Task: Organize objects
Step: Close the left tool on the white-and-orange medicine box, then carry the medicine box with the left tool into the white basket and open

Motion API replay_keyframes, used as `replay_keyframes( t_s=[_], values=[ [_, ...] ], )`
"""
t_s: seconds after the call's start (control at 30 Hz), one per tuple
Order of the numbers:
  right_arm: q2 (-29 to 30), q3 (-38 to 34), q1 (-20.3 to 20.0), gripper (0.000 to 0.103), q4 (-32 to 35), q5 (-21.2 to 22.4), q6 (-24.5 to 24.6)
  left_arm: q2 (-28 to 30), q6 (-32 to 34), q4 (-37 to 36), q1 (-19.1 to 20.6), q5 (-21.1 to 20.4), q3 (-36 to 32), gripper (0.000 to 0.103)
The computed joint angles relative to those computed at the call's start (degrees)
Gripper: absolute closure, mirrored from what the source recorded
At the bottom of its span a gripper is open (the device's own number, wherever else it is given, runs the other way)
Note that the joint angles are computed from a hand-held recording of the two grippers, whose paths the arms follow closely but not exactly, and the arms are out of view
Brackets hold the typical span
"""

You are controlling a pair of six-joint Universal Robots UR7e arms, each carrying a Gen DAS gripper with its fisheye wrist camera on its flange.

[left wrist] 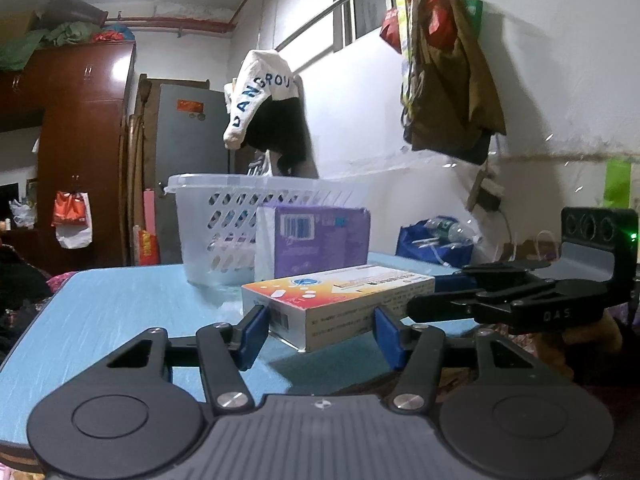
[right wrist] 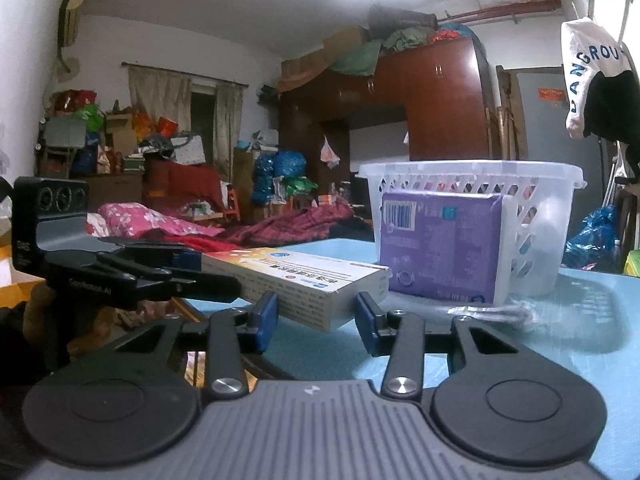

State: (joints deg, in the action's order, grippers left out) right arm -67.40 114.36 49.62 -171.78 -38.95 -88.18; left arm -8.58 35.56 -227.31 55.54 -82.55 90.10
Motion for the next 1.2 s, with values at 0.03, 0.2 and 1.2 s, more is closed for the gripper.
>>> replay_keyframes(
  t_s=[0.03,0.2,1.2],
  values=[
    [-0.33,-0.06,-0.06,0.058,0.79,0.22,-0.35,-0.03,0.15,-0.1,-0.07,-0.29,0.03,0.043],
    [-1.46,-0.11,-0.43,0.059,2.71,1.68,-1.82,0.25,0.96,-1.08,-0.68,-1.56,-0.23,0.044],
    [7.56,-27.95,14.86,0.061,-0.01,-20.32,24.56,13.89,-7.76,53.39,-2.48,3.25,-58.49,0.047]
  ],
)
